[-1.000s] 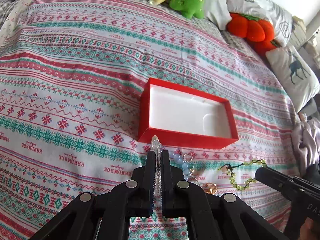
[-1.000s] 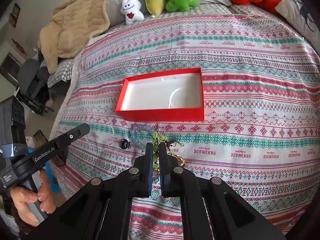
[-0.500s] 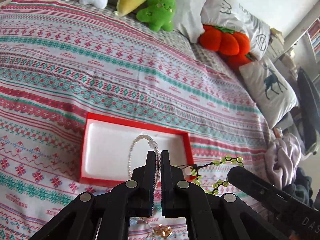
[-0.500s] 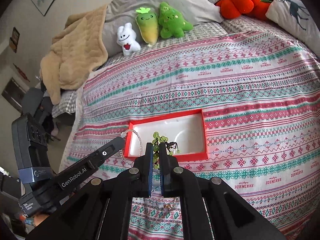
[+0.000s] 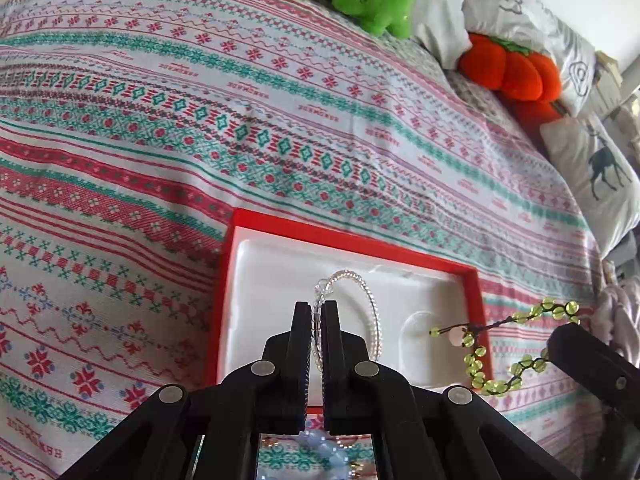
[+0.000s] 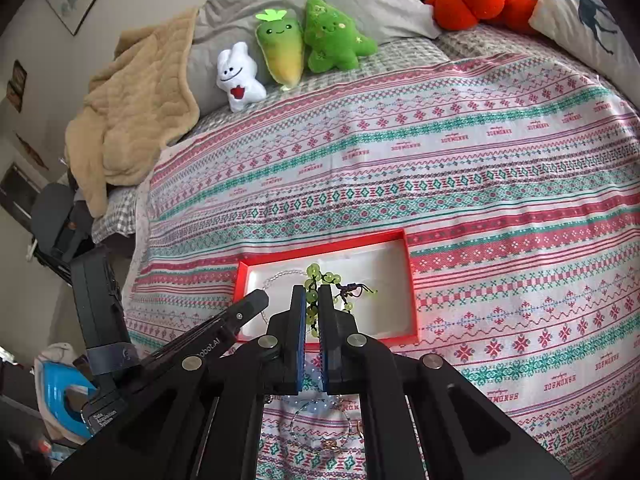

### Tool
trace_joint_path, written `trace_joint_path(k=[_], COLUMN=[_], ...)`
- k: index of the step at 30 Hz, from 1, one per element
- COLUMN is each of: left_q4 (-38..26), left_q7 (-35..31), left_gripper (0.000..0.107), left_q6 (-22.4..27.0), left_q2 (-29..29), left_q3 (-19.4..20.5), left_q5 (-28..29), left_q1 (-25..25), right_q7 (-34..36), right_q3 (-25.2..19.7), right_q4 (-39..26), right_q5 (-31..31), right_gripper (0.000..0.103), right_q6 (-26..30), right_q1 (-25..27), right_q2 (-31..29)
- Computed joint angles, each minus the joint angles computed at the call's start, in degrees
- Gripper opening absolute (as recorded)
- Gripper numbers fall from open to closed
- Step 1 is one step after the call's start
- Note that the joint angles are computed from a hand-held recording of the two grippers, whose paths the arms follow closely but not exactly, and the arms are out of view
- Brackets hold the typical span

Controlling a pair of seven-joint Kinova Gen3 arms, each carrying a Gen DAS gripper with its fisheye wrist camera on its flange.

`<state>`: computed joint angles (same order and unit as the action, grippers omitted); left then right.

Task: Organize jewelry
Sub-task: 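Carry the pearl bracelet into the red box while the right tool drops the green one, then withdraw both open tools from the box back to the jewelry pile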

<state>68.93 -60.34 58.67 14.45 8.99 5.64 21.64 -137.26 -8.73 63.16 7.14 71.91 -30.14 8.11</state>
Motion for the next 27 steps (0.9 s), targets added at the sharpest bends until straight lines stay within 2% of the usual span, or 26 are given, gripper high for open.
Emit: trace_joint_path(k=[4,8,17,18,19,20,22,25,27], left_q4=[-1.01,-2.28,-5.22,-6.34,-7.24,-7.71,-8.34,-8.33,-7.80], left_q7=[0.91,1.60,2.22,1.77,1.25,0.96,0.57,-0.11,-0.33], left_gripper=[0.000,0.000,0.000,0.005,0.008,0.016,0.031,0.042,0.056], left_q6=[2.22,4.24,7.16,8.59,9.73,10.40,11.50,12.81,13.43], left_q2=[0.82,1.74,2.93,3.39,3.71,3.68,3.20,1.68,0.38], left_q3=[-0.59,-0.84,-1.06,-0.92,-0.81,-0.82,-0.94,-1.06,-1.07], left_q5=[-3.25,-5.36,-8.98,-8.99,-8.82,-8.76,-9.08,-9.73,-10.17], left_q1=[1.30,2.34,4.62,4.71,4.73,4.84,5.16,5.39,5.34], right_q7=[1.38,-0.25,-1.73,-1.53,-1.09,-0.63,-0.25,0.35,0.76], right_q3=[-0.04,0.94,1.90,1.88,1.83,1.74,1.54,1.13,0.83], right_q4=[1.73,2.28,3.65,3.15,2.74,2.60,2.47,1.19,0.47], right_q5=[-1.06,1.15,1.97,1.97,1.84,1.68,1.77,1.73,1.43], right_gripper=[0.005,0.005,0.007,0.009,0.015,0.024,0.035,0.037,0.037], right_q6=[-2.65,0.43,2.45,3.15,3.71,3.94,4.34,6.51,7.85], right_q1=[0.43,-0.14,0.59,0.64,0.75,0.83,0.70,0.34,0.09], right_q2=[0.72,2.82,3.38,3.46,3.44,3.21,2.49,2.03,1.69])
